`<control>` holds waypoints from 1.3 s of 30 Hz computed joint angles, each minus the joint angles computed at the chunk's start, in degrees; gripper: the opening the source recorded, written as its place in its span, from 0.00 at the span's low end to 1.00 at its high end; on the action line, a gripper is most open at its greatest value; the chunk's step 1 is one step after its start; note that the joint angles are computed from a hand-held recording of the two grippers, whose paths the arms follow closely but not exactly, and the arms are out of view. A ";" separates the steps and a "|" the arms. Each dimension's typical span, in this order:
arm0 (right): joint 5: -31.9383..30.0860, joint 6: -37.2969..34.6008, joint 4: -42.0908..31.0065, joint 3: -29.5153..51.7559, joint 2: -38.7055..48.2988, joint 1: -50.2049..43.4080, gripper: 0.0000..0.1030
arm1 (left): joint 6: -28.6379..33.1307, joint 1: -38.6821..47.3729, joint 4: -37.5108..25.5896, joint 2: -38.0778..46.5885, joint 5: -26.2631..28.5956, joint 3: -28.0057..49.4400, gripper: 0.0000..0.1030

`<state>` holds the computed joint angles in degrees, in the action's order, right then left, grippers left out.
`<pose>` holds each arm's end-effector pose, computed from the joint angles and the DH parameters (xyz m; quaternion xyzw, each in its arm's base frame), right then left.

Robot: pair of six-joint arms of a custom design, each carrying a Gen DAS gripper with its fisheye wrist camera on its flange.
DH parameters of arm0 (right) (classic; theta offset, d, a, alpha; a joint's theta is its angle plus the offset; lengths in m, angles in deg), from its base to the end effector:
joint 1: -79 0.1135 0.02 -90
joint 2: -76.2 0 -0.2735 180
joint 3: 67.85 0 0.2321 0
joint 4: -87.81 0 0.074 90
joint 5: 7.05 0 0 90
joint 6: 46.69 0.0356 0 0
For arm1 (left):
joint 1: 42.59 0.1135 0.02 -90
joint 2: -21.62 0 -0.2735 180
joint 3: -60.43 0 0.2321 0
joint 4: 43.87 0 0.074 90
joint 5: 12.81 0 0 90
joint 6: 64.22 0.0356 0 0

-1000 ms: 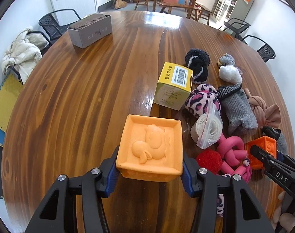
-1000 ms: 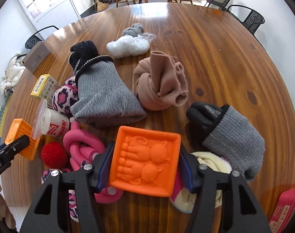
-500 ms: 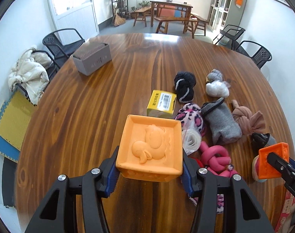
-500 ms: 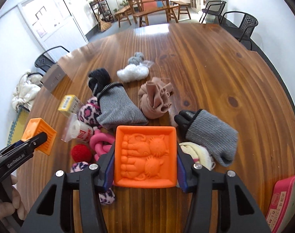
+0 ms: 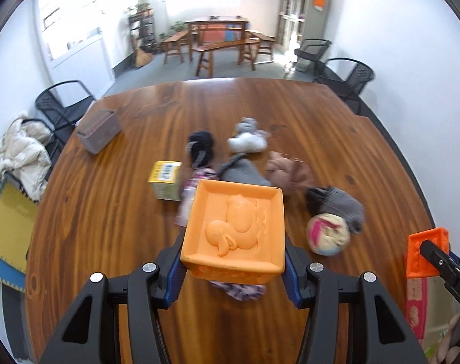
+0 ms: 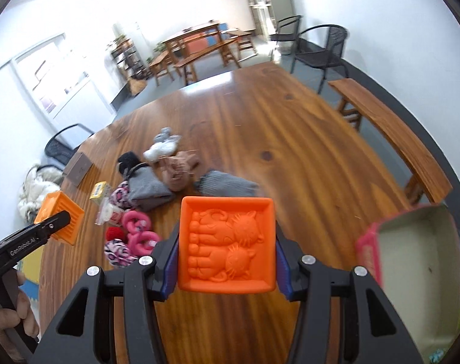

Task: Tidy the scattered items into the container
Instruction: 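Carry the light orange cube with the left gripper while the right grasps the dark orange cube, then lower both orange cubes into the cardboard box and open both grippers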

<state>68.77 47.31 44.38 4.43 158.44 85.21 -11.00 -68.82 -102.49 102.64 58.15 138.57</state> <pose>0.2738 0.0386 0.2572 -0.0569 0.9412 0.1445 0.3000 0.2388 -0.1047 0.2774 -0.1284 0.9481 0.0098 0.2907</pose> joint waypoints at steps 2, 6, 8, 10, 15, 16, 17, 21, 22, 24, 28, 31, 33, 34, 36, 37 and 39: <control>-1.26 -2.30 -1.64 -2.27 -3.36 -6.45 0.54 | -1.20 -4.35 -0.46 1.73 0.50 2.19 0.54; -5.17 -8.74 -5.71 -4.71 -7.48 -22.22 0.54 | -2.97 -12.95 -0.10 6.98 1.77 7.27 0.54; -6.83 -12.46 -7.57 -5.00 -8.45 -29.78 0.54 | -3.05 -16.55 0.30 10.44 2.58 10.71 0.54; -8.38 -16.34 -9.05 -4.96 -8.88 -37.23 0.54 | -2.78 -19.71 0.82 13.82 3.78 14.30 0.54; -13.18 -26.07 -13.14 -2.77 -7.35 -52.75 0.54 | -0.18 -27.06 1.28 22.65 5.74 25.28 0.54; -14.00 -27.66 -13.76 -2.26 -6.81 -54.83 0.54 | 0.57 -28.00 1.26 24.39 6.28 27.50 0.54; -14.45 -28.69 -14.21 -1.93 -6.48 -56.21 0.54 | 1.36 -29.13 1.00 26.30 6.73 30.14 0.54; -16.20 -32.46 -16.01 -0.76 -5.18 -60.60 0.54 | 3.40 -32.14 -0.71 31.80 7.25 38.28 0.54; -16.48 -33.09 -16.25 -0.46 -4.85 -61.27 0.54 | 3.82 -32.47 -1.25 33.03 7.37 40.06 0.54; -16.72 -33.39 -16.25 -0.19 -4.40 -61.60 0.54 | 4.35 -32.99 -2.03 35.14 7.79 43.04 0.54; -16.94 -34.03 -16.00 0.67 -3.93 -62.03 0.54 | 4.81 -33.83 -4.20 38.92 8.42 49.22 0.54; -16.69 -34.47 -15.82 1.20 -3.58 -62.03 0.55 | 4.17 -33.98 -5.71 41.32 9.61 53.50 0.57; -16.42 -33.44 -15.23 1.26 -3.53 -61.83 0.56 | 3.15 -34.12 -6.71 42.40 10.47 55.68 0.72; -16.52 -33.25 -15.18 1.42 -3.48 -61.93 0.58 | 2.83 -34.20 -6.03 41.74 10.30 54.99 0.81; -16.99 -33.34 -15.30 2.10 -3.15 -62.55 0.64 | 2.43 -34.71 -4.02 39.54 8.38 52.49 0.81; -17.28 -33.52 -15.45 2.34 -3.17 -62.93 0.66 | 2.58 -34.54 -3.71 38.88 7.90 51.64 0.81; -17.26 -33.24 -15.17 2.42 -3.46 -63.02 0.67 | 1.84 -34.44 -3.75 37.07 6.30 50.03 0.81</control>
